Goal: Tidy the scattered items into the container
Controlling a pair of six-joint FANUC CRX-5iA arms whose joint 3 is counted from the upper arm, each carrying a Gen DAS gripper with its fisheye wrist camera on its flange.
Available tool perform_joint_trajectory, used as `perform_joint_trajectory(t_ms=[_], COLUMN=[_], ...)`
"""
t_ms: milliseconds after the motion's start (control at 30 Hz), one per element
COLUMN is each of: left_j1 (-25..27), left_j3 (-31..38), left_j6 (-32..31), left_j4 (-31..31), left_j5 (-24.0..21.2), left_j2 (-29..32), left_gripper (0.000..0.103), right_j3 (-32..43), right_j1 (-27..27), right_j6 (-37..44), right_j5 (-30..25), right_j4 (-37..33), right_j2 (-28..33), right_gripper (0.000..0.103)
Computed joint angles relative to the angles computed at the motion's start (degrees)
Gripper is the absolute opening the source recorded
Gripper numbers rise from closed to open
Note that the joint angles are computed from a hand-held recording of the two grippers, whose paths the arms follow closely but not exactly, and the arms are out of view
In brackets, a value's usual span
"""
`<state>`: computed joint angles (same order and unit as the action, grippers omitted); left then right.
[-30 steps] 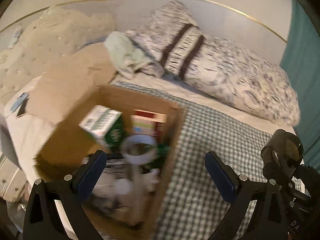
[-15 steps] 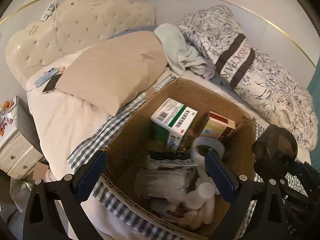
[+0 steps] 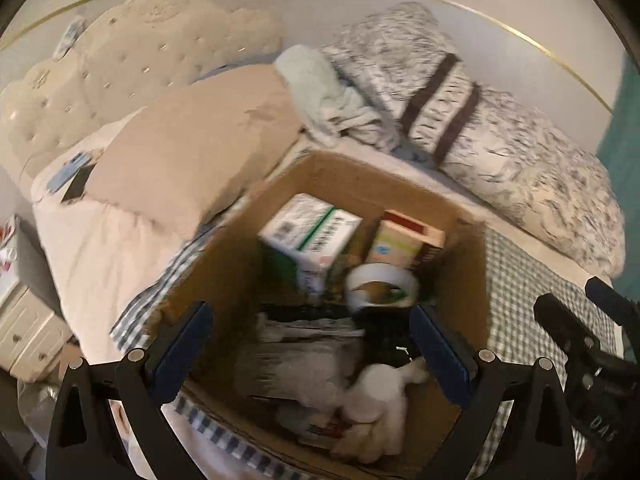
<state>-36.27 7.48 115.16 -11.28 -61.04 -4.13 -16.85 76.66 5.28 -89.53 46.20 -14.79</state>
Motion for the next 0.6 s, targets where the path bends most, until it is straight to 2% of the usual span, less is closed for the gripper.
perform_joint_trajectory(t_ms=[167, 233, 400, 500, 600], left_j1=[-5.7, -8.2, -13.7, -16.1, -16.9], left_j3=[1.7, 2.3, 3.4, 3.5, 2.8], left_j6=[-1.2, -2.5, -5.3, -4.0, -2.3], left_j4=[-1.0, -1.1, -2.3, -4.1, -4.8], left_j5=[2.1, 3.0, 4.5, 4.2, 3.5], left_j2=[0.3, 0.8, 2.5, 2.7, 2.2], left_gripper=[0.103, 0.103, 0.103, 0.103, 0.103], right_j3=[-1.9, -2.5, -3.9, -4.6, -5.0], right_j1=[7.1, 11.1, 20.9, 26.1, 29.3], right_j6=[-9.5, -14.6, -29.1, -37.0, -41.6], right_j5=[-10.1, -16.4, -30.1, -34.1, -36.4], right_j4=[-0.4, -0.9, -5.8, -10.7, -13.7], right_j2=[-5.2, -6.7, -9.0, -10.8, -11.7], right_gripper=[0.088, 0.095, 0.097, 0.097, 0.097])
